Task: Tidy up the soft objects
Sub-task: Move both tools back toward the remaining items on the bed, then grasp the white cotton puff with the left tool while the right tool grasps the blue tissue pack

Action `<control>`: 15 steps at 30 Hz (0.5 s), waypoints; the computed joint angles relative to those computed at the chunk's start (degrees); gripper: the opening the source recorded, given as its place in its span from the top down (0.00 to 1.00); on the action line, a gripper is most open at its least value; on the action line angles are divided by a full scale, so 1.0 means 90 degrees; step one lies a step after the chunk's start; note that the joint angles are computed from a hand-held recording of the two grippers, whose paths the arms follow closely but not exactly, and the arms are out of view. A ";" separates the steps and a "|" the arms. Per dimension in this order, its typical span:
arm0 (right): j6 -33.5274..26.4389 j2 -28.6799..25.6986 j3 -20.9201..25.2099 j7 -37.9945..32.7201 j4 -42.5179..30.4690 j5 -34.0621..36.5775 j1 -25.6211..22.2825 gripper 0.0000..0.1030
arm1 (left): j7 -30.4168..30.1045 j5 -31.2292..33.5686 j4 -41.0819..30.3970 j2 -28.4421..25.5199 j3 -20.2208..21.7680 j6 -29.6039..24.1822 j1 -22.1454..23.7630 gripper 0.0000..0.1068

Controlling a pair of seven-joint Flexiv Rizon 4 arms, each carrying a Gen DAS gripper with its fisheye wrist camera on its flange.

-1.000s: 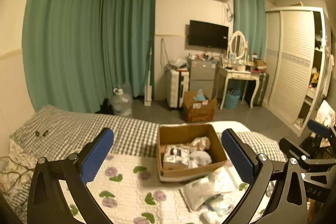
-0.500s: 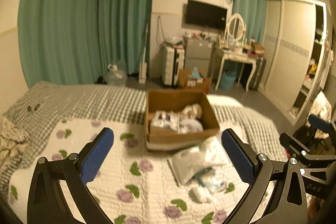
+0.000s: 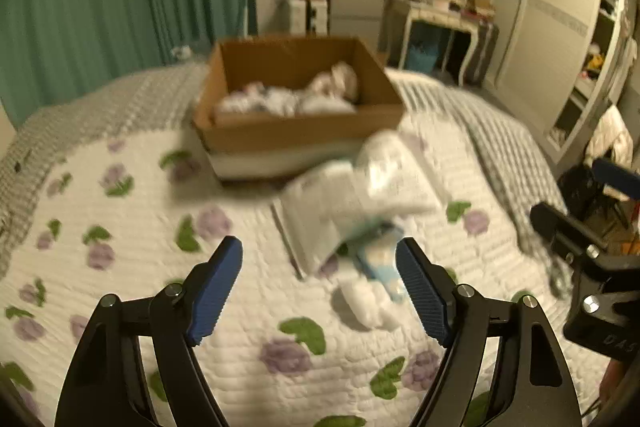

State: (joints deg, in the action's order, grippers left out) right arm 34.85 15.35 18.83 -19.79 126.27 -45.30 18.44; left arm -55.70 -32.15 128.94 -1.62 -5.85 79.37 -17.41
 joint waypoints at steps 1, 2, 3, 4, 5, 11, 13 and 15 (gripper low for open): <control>0.0074 -0.0029 -0.0028 0.0012 0.0048 0.0020 -0.0012 0.08 | -0.0094 0.0135 0.0000 -0.0106 -0.0011 -0.0019 -0.0005 0.26; 0.0135 -0.0052 -0.0058 0.0003 0.0091 0.0061 -0.0022 0.08 | -0.0256 0.0342 -0.0026 -0.0191 -0.0006 -0.0083 0.0006 0.26; 0.0200 -0.0079 -0.0089 0.0003 0.0135 0.0091 -0.0038 0.08 | -0.0363 0.0474 -0.0051 -0.0266 -0.0010 -0.0146 0.0023 0.26; 0.0277 -0.0107 -0.0123 0.0007 0.0178 0.0123 -0.0058 0.08 | -0.0465 0.0573 -0.0085 -0.0374 -0.0029 -0.0221 0.0039 0.26; 0.0368 -0.0134 -0.0155 0.0023 0.0221 0.0145 -0.0080 0.08 | -0.0511 0.0612 -0.0092 -0.0452 -0.0055 -0.0250 0.0058 0.26; 0.0769 -0.0346 -0.0303 0.0020 0.0328 0.0374 -0.0179 0.08 | -0.0780 0.0896 -0.0224 -0.0906 -0.0187 -0.0567 0.0189 0.26; 0.0867 -0.0445 -0.0338 0.0000 0.0339 0.0437 -0.0192 0.08 | -0.0792 0.0942 -0.0267 -0.1021 -0.0216 -0.0714 0.0231 0.26; 0.0941 -0.0555 -0.0370 -0.0018 0.0336 0.0470 -0.0197 0.08 | -0.0729 0.0908 -0.0290 -0.1119 -0.0263 -0.0922 0.0296 0.28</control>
State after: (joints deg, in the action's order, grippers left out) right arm 43.32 10.35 15.50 -19.95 129.29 -41.07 16.67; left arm -62.26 -23.98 126.33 -11.69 -8.22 71.07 -14.75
